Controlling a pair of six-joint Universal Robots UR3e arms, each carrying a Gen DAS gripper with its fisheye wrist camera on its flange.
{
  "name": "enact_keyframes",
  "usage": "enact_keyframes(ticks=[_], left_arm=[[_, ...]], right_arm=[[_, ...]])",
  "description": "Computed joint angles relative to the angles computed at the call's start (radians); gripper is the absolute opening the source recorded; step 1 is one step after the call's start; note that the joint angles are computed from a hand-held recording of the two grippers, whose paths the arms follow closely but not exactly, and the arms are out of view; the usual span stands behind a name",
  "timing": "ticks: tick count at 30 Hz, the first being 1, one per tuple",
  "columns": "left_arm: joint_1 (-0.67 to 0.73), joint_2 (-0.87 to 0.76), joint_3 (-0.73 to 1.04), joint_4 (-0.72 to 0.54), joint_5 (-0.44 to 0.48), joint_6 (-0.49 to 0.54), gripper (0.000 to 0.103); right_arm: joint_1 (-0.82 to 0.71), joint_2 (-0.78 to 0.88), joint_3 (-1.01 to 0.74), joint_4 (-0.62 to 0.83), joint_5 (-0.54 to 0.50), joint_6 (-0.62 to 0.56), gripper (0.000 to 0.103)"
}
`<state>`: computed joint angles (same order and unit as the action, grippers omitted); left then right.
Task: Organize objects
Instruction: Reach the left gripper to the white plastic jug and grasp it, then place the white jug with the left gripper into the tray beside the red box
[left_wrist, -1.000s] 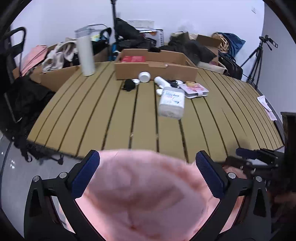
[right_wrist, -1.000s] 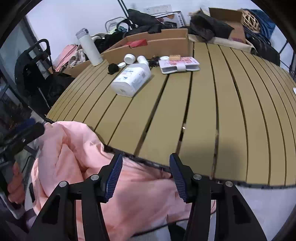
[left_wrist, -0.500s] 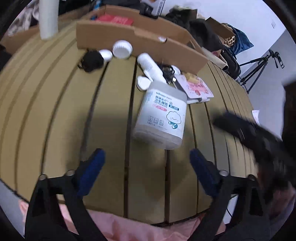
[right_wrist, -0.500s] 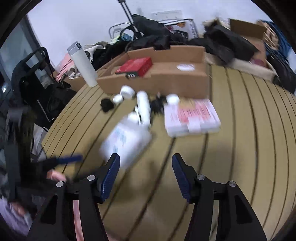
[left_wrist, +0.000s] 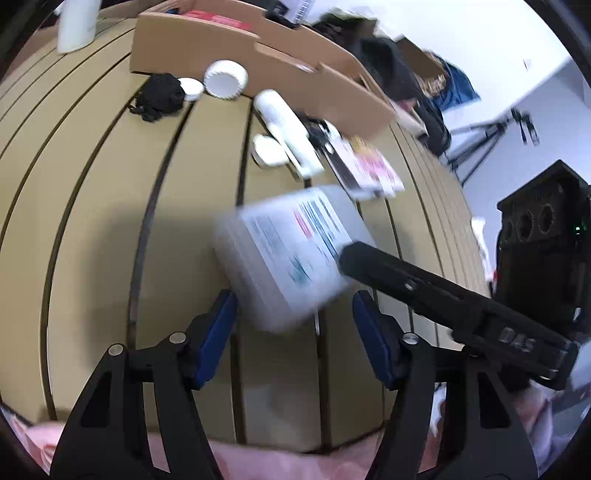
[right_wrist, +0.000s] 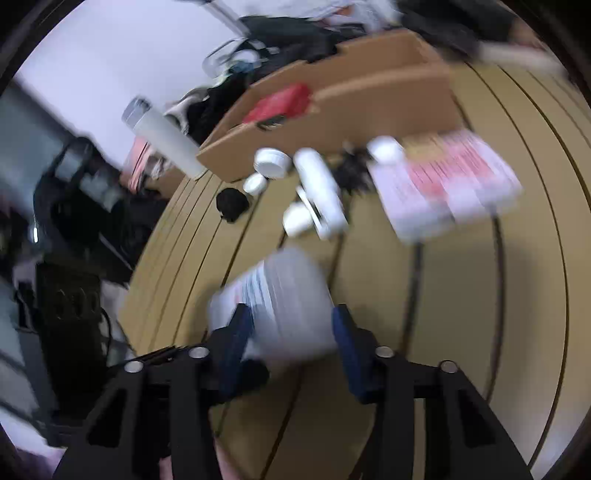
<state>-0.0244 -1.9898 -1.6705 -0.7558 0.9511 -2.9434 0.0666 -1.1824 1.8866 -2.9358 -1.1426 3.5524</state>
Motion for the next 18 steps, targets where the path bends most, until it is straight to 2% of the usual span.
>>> enact_keyframes(ticks=[3,6,9,11,13,15,16,18], left_arm=[[0.023,0.083,-0.104,0.01,-0.042,0.066,0.058],[0.072,0.135,-0.141,-0.03,-0.104,0.116,0.059],[0.095,0.143,-0.13,-0.002,-0.088,0.076,0.059],[0.074,0.087,-0.054,0.005,-0.053,0.012,0.058],[0.038,0.02,0.031,0.01,-0.012,-0.054,0.047],[0.054,0.001,0.056,-0.031,-0.035,-0.042,0.035],[0.059,-0.012,0.066,-0.04,-0.066,-0.046,0.033],[0.046,-0.03,0.08,-0.009,-0.054,-0.077,0.033]], right_arm=[[0.016,-0.08,0.12,-0.065,-0.01,0.038,0.048],[0.046,-0.106,0.1,-0.025,-0.088,0.032,0.048],[0.034,-0.102,0.064,-0.007,-0.078,0.009,0.05],[0.046,-0.067,0.0,0.022,-0.116,-0.013,0.059],[0.05,-0.036,-0.045,0.041,-0.134,-0.031,0.06],[0.04,0.01,-0.094,0.044,-0.1,-0.045,0.06],[0.032,0.014,-0.091,0.042,-0.075,-0.049,0.059],[0.026,0.04,-0.113,0.069,-0.038,-0.052,0.045]])
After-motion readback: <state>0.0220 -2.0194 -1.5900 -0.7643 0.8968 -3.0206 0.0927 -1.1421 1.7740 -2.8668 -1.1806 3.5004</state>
